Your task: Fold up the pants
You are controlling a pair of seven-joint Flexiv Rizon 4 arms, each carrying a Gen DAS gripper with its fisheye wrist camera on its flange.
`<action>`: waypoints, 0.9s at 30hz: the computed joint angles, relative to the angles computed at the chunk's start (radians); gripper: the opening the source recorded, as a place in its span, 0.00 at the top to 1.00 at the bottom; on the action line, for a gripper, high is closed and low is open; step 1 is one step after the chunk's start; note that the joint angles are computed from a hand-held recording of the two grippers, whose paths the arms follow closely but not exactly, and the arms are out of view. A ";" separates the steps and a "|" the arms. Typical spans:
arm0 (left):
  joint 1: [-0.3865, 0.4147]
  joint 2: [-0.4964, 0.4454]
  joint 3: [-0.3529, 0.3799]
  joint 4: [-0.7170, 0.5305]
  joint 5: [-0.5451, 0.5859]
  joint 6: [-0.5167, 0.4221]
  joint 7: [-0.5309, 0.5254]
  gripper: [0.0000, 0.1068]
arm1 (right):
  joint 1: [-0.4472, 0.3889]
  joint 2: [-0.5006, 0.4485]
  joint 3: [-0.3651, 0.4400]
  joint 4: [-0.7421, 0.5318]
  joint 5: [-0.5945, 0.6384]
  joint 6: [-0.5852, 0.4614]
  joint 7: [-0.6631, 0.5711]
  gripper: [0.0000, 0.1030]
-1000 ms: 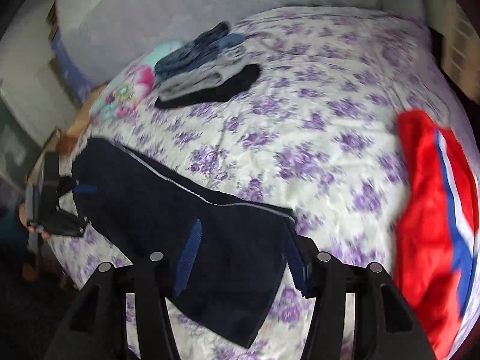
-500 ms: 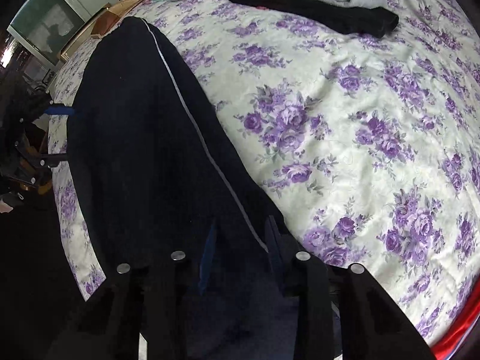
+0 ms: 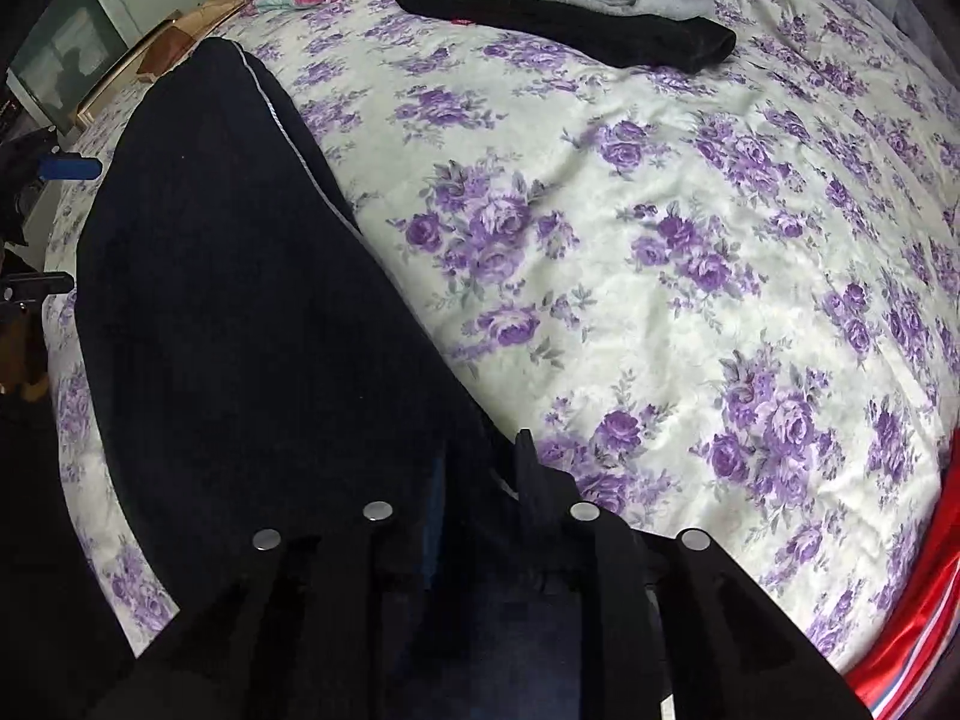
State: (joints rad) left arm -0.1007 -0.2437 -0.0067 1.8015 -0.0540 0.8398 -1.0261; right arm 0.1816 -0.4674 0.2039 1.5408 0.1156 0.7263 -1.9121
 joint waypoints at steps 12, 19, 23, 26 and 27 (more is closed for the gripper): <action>-0.012 -0.088 0.032 -0.062 0.109 -0.025 -0.117 0.17 | -0.147 0.329 0.030 0.349 0.435 0.346 0.216 0.41; 0.060 0.003 -0.022 0.025 -0.137 0.061 0.033 0.17 | -0.089 0.522 0.057 0.577 1.093 0.572 0.179 0.41; 0.078 0.001 -0.036 0.015 -0.264 0.027 0.075 0.17 | -0.009 0.459 0.040 0.560 1.306 0.719 0.140 0.41; 0.074 0.018 -0.031 0.033 -0.283 0.036 0.113 0.17 | 0.025 0.413 0.032 0.537 1.378 0.794 0.107 0.41; 0.076 0.029 -0.026 0.046 -0.287 0.034 0.127 0.17 | 0.024 0.396 0.025 0.524 1.416 0.796 0.091 0.43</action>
